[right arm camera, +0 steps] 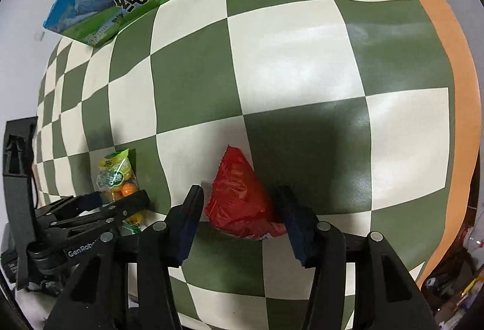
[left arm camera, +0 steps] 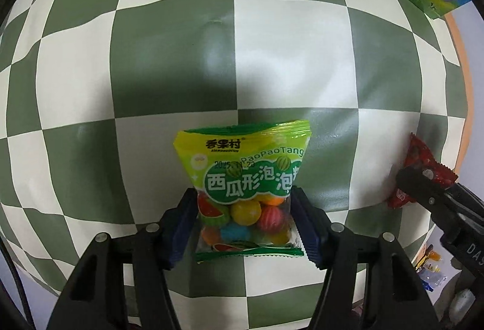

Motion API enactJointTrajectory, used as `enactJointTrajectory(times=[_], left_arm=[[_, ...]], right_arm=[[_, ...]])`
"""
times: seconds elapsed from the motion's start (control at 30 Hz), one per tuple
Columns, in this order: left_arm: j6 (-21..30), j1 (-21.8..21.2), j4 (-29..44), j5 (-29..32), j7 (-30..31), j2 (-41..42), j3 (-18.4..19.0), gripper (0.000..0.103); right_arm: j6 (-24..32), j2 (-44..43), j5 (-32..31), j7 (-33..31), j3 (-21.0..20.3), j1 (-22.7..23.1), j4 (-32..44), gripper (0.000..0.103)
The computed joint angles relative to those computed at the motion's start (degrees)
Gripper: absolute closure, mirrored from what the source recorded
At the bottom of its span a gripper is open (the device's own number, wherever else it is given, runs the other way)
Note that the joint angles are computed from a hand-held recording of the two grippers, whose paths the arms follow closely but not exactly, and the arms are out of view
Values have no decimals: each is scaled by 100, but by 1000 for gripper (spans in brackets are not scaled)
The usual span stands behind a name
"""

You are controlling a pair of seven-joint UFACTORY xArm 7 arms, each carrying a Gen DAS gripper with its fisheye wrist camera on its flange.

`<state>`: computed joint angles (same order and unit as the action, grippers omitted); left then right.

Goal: Organize snacks
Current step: 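Grasp the green candy bag with the left tool while the right tool grasps the red packet, then carry both packets into the cardboard box and open both tools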

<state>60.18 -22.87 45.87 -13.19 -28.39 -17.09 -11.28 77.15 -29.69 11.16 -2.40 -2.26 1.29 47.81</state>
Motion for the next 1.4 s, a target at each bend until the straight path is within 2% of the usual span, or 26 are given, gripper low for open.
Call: enactJointTrajectory(times=[0.2, 0.3, 0.37, 0.5, 0.67, 0.9, 1.1, 1.3, 1.4], left_arm=[[-24, -15, 47, 57, -41, 46, -26, 43], [-79, -22, 19, 191, -171, -23, -87, 49], [60, -5, 5, 233, -170, -206, -55, 53], [77, -26, 45, 312, -298, -278, -123, 54], [136, -90, 81, 327, -420, -364, -176, 54], [236, -151, 224, 464, -490, -623, -238, 54], [339, -155, 573, 437, -451, -801, -224, 54], [342, -25, 1254, 455, -313, -779, -145, 54], [358, 99, 1643, 513, -39, -697, -29, 54]], right_arm=[[-156, -10, -82, 56, 84, 23, -101, 48], [-231, -46, -153, 109, 139, 42, -155, 48], [-327, -110, -222, 157, 193, 63, -236, 48], [-496, -276, -398, 162, 264, 121, -391, 56], [-504, -431, -347, 116, 164, 161, -406, 61], [-235, -723, -18, -72, -39, 198, -298, 62], [-6, -881, 311, -165, -132, 246, -9, 62], [189, -681, 630, -250, -248, 323, 808, 62], [148, -448, 784, -306, -273, 358, 1271, 62]])
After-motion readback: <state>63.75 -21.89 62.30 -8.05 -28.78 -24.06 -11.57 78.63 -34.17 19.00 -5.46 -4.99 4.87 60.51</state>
